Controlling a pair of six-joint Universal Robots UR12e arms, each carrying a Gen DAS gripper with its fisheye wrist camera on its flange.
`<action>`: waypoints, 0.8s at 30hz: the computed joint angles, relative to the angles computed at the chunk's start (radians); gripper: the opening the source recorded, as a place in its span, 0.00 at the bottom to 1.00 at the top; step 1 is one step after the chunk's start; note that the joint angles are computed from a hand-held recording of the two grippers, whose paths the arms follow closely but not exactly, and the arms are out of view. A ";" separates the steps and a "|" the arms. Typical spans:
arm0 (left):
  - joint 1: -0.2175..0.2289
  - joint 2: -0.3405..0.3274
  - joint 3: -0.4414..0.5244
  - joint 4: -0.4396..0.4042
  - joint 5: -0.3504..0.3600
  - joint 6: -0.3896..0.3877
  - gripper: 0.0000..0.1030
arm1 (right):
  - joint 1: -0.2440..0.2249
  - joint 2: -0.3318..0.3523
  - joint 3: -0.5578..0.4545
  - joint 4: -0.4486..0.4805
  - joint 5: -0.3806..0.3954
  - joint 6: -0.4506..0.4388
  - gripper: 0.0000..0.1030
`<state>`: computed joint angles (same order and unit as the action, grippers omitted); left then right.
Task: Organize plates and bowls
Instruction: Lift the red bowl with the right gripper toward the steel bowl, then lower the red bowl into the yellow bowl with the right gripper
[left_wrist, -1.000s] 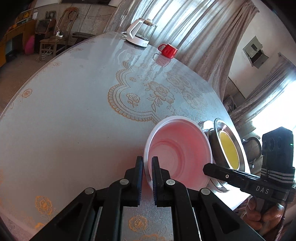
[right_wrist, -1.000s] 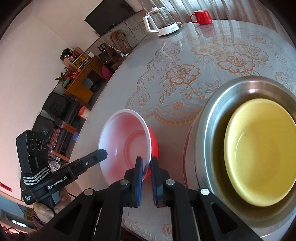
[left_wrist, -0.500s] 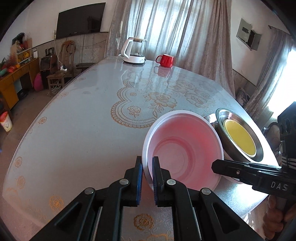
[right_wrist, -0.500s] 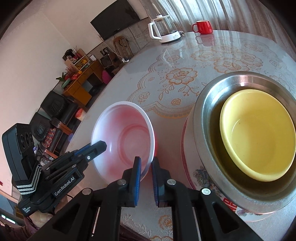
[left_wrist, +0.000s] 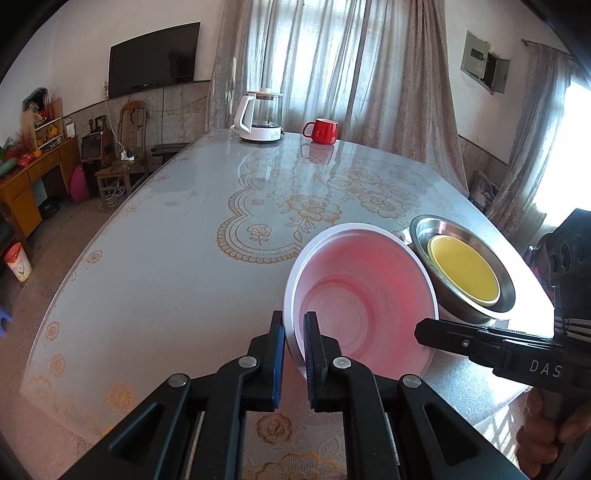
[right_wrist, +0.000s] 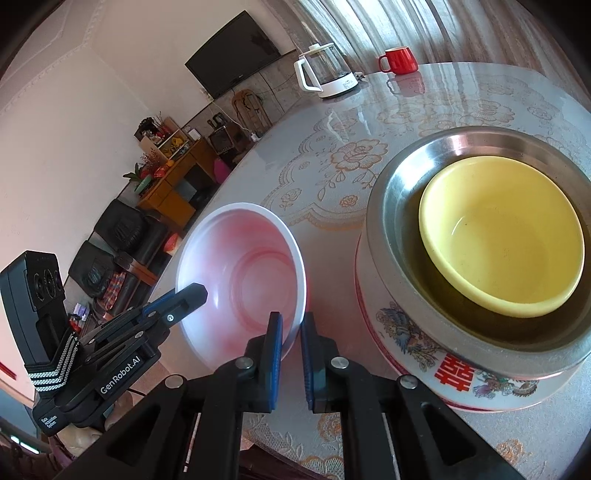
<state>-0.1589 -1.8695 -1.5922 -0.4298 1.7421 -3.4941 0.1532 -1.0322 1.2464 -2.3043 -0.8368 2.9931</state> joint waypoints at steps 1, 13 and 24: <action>-0.001 0.001 0.000 0.005 0.000 0.003 0.08 | -0.003 -0.001 0.005 -0.012 0.012 0.007 0.09; -0.009 -0.004 0.040 0.105 -0.077 0.077 0.08 | -0.042 -0.027 0.052 -0.197 0.087 0.111 0.09; 0.008 -0.088 0.210 0.029 -0.367 0.074 0.08 | -0.108 -0.056 0.103 -0.463 0.049 0.337 0.09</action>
<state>-0.1513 -1.9578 -1.3824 -0.4007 1.3756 -3.4203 0.0453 -1.0884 1.3497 -2.7678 -0.7882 3.3297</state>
